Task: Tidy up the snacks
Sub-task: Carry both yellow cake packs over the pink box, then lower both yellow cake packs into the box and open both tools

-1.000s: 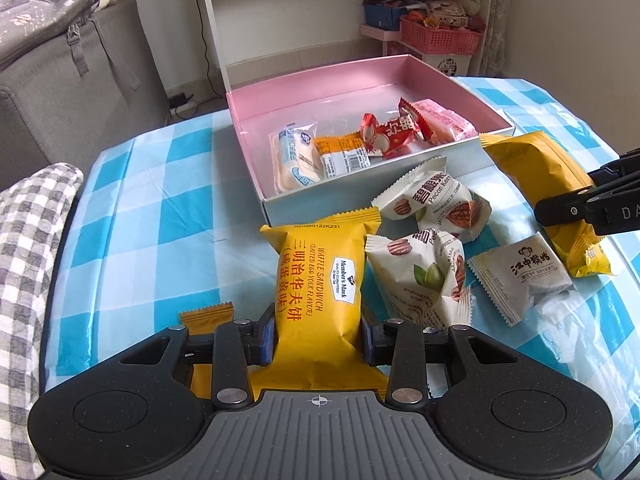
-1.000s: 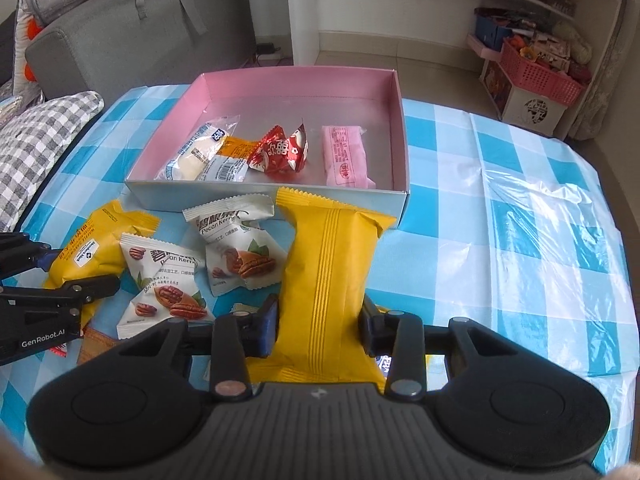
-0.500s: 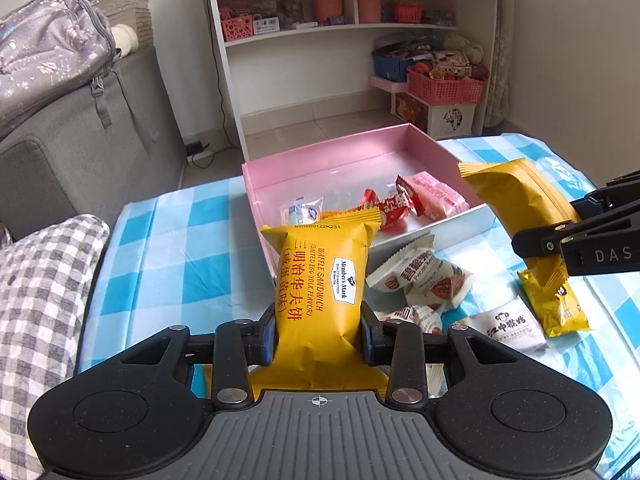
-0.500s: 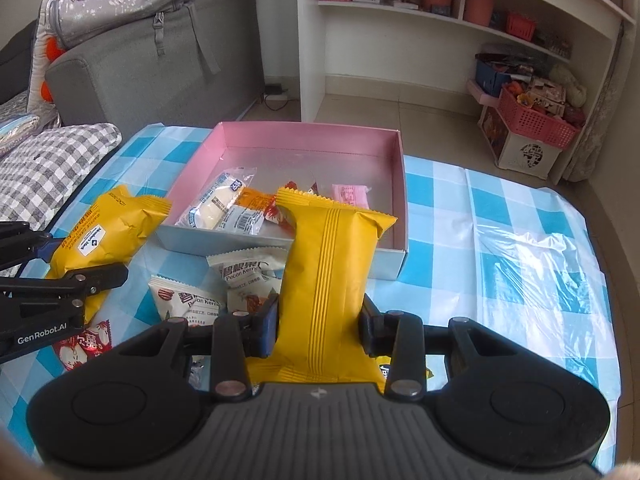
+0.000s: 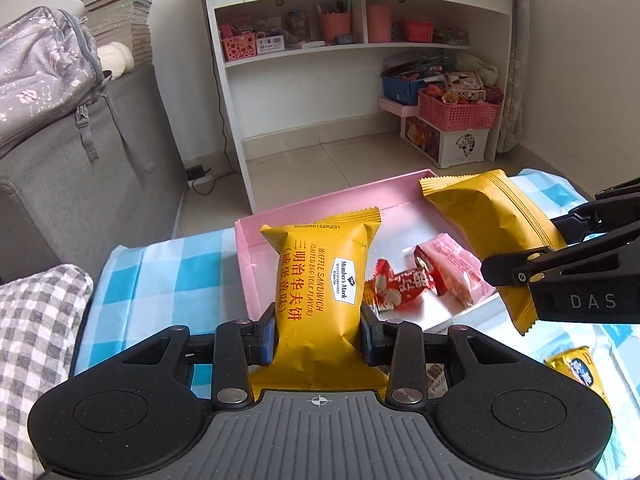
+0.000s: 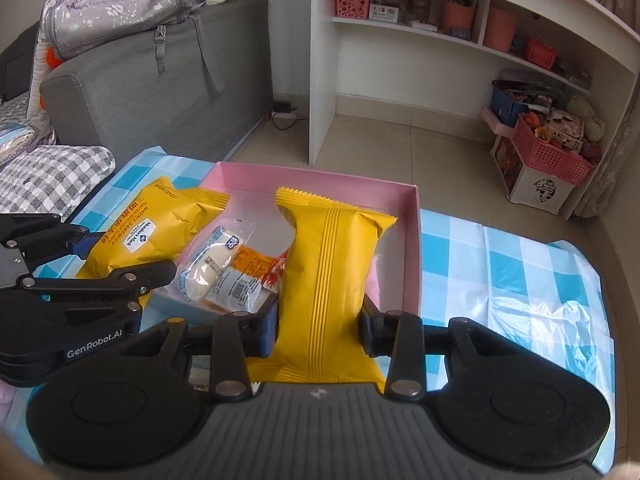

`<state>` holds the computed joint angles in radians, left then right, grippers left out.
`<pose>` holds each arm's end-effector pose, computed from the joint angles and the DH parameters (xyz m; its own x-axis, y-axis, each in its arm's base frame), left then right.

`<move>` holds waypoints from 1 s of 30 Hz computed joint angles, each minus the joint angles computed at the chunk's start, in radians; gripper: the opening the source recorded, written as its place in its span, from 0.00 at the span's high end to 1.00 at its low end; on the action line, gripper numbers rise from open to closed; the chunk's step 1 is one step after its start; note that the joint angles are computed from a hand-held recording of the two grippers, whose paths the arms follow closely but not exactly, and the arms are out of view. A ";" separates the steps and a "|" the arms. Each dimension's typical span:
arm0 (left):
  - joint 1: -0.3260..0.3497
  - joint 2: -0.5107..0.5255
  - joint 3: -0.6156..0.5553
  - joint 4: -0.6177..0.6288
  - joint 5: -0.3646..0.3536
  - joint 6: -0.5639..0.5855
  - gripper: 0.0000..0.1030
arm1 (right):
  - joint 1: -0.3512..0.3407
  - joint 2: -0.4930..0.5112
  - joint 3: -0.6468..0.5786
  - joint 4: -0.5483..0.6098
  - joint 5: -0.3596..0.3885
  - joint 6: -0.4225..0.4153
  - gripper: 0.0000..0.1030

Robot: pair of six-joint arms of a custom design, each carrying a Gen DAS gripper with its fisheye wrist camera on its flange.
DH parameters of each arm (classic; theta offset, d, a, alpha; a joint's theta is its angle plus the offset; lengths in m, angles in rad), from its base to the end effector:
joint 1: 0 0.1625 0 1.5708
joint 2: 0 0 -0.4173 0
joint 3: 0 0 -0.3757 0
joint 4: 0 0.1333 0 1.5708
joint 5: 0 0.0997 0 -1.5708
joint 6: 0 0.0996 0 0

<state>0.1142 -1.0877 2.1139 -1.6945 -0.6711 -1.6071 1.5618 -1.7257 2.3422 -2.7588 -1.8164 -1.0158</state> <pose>-0.3750 -0.2557 0.0941 -0.6348 -0.0955 -0.7667 0.5171 0.6848 -0.5134 0.1057 -0.3792 0.3302 -0.5169 -0.6409 0.5675 -0.8194 0.5624 -0.1112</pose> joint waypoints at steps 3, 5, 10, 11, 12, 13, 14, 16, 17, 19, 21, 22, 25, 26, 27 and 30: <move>0.044 0.012 -0.003 -0.041 0.034 0.039 0.65 | 0.013 0.069 -0.032 -0.033 -0.017 0.009 0.65; 0.070 0.023 -0.005 -0.065 0.055 0.066 0.65 | 0.023 0.114 -0.051 -0.055 -0.037 0.018 0.65; 0.133 0.049 -0.009 -0.133 0.096 0.143 0.65 | 0.032 0.196 -0.084 -0.100 -0.062 0.021 0.65; 0.145 0.052 -0.007 -0.151 0.105 0.158 0.65 | 0.032 0.208 -0.092 -0.101 -0.063 0.025 0.65; 0.157 0.055 -0.006 -0.166 0.112 0.168 0.65 | 0.033 0.222 -0.099 -0.106 -0.067 0.025 0.65; 0.166 0.057 -0.004 -0.178 0.118 0.173 0.65 | 0.034 0.235 -0.104 -0.118 -0.073 0.020 0.65; 0.175 0.058 -0.002 -0.193 0.123 0.180 0.65 | 0.036 0.247 -0.109 -0.130 -0.080 0.016 0.65; 0.194 0.060 0.002 -0.231 0.131 0.197 0.64 | 0.038 0.266 -0.116 -0.144 -0.088 0.009 0.65; 0.201 0.062 0.004 -0.244 0.135 0.203 0.64 | 0.039 0.274 -0.120 -0.148 -0.088 0.010 0.65; 0.212 0.067 0.006 -0.258 0.148 0.218 0.64 | 0.038 0.287 -0.129 -0.146 -0.086 0.015 0.65; 0.223 0.076 0.002 -0.271 0.158 0.236 0.64 | 0.037 0.292 -0.133 -0.143 -0.084 0.015 0.65; 0.227 0.077 0.002 -0.277 0.159 0.242 0.64 | 0.038 0.296 -0.135 -0.143 -0.086 0.012 0.65; 0.243 0.085 -0.004 -0.294 0.158 0.262 0.63 | 0.039 0.304 -0.137 -0.141 -0.088 0.004 0.64; 0.245 0.085 -0.002 -0.302 0.159 0.270 0.61 | 0.038 0.303 -0.137 -0.140 -0.088 0.005 0.64; 0.247 0.084 0.008 -0.341 0.156 0.302 0.59 | 0.039 0.307 -0.142 -0.136 -0.091 0.010 0.63; 0.243 0.085 0.012 -0.356 0.156 0.319 0.39 | 0.038 0.301 -0.141 -0.141 -0.083 0.020 0.48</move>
